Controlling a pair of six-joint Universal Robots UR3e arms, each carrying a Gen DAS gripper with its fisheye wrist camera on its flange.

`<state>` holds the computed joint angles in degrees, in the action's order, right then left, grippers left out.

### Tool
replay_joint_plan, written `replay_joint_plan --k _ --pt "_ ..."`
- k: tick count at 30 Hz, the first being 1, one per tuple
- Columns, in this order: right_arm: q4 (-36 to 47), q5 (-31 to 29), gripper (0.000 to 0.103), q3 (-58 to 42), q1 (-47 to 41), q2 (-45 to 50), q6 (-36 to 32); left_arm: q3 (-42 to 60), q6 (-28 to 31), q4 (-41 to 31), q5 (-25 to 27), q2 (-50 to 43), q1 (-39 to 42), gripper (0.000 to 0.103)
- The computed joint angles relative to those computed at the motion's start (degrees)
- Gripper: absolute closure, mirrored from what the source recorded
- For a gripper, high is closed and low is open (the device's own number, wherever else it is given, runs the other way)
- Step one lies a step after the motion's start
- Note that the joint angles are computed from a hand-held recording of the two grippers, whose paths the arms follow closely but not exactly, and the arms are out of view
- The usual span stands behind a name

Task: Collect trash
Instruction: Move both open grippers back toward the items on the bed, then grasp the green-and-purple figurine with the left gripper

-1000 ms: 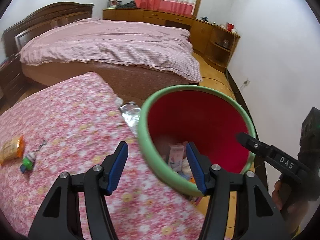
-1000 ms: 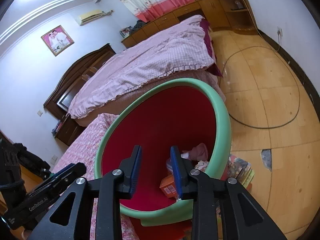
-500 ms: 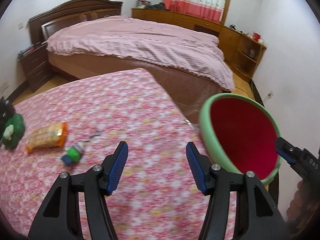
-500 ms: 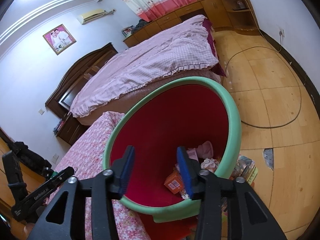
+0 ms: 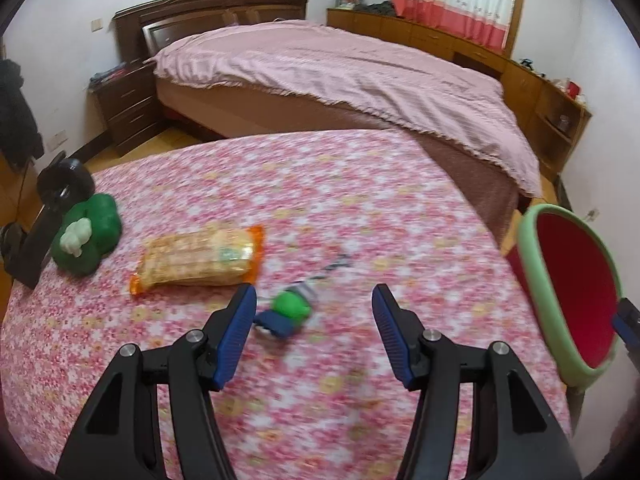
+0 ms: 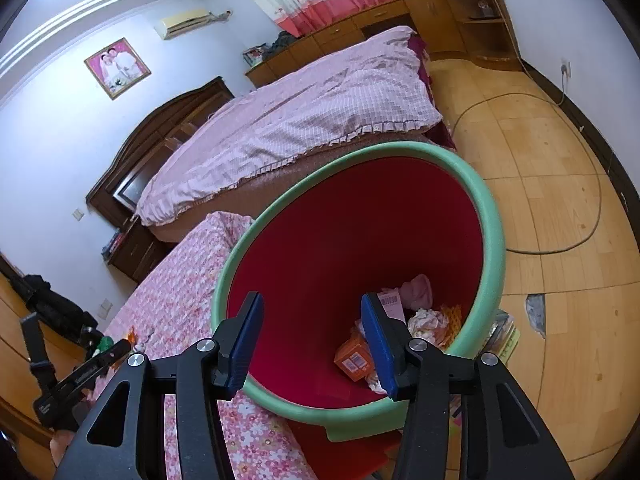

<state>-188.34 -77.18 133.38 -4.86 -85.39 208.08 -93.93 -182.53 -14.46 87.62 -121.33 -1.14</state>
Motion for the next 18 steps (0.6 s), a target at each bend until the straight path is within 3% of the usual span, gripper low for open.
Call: replay_joint_plan --k 12,18 --pt "1.83 -1.78 0.050 -2.46 1.92 1.68 0.59 1.54 -0.19 0.24 -0.23 -4.71 2.31 0.045" --pt "2.39 -2.43 0.050 -2.95 2.70 1.27 0.87 -0.34 1.06 1.79 -1.20 -3.40 2.04 0.069"
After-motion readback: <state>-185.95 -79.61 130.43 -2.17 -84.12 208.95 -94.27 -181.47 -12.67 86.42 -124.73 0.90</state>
